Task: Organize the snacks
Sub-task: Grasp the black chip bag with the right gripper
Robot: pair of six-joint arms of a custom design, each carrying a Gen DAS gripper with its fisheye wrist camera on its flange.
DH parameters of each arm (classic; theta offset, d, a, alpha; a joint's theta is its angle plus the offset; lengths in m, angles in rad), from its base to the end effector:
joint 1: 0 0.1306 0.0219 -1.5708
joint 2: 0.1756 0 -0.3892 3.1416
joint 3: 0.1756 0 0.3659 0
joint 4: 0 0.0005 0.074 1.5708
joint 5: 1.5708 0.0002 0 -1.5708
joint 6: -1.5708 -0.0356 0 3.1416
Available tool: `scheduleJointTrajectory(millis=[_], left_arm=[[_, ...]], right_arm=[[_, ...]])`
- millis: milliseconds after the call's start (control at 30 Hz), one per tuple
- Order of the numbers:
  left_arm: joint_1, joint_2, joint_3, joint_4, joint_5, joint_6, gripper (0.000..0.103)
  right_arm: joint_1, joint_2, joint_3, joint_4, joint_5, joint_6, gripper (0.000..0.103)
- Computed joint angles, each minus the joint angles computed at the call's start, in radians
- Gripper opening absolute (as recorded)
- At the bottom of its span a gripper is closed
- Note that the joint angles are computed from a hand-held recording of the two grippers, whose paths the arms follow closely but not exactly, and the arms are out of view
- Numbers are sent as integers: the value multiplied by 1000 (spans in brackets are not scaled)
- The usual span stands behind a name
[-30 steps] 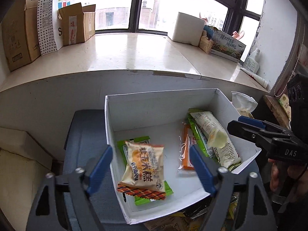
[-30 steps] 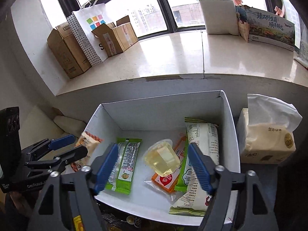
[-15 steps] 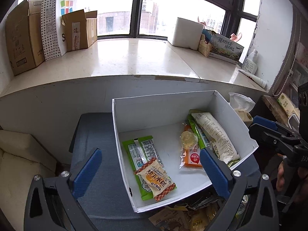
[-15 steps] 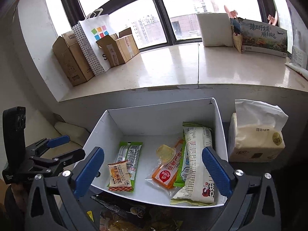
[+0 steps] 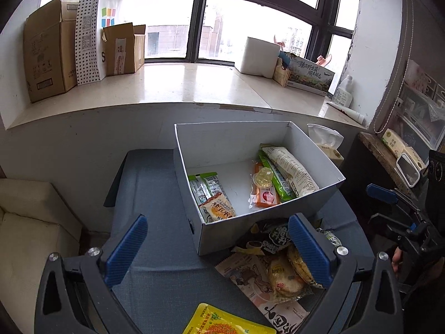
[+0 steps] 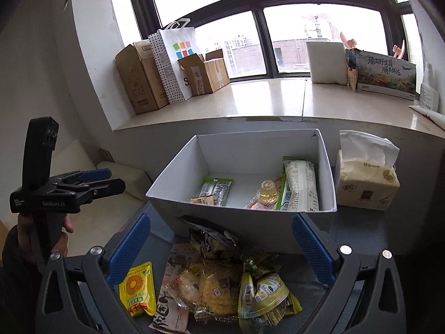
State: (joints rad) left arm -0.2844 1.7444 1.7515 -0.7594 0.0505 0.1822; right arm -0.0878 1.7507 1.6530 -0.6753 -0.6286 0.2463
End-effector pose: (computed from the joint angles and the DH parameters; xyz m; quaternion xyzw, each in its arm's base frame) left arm 0.5760 -0.1708 0.4239 0.0569 0.9154 -0.1145 0.3817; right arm 0.5945 -0.0318 0.3878 -0.1891 0.8641 0.2195 0.4116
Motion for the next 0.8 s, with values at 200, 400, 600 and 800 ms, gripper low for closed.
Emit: scheduleJointTrajectory(millis=[200,400,600,800], left_arm=[[5,-94,-176,52,17,40,103],[16,-178,-307,77,11,41,103],[37,-218,-375,85,18,63,103],[38,-214,-399,84,20,76,103]], right_arm=[[51,36,-28,-55,56,63,103],[101,131,68,-108,128,66,103],[129,228,198,-231,185,100,103],[143,259,215,-262,205,121,43]])
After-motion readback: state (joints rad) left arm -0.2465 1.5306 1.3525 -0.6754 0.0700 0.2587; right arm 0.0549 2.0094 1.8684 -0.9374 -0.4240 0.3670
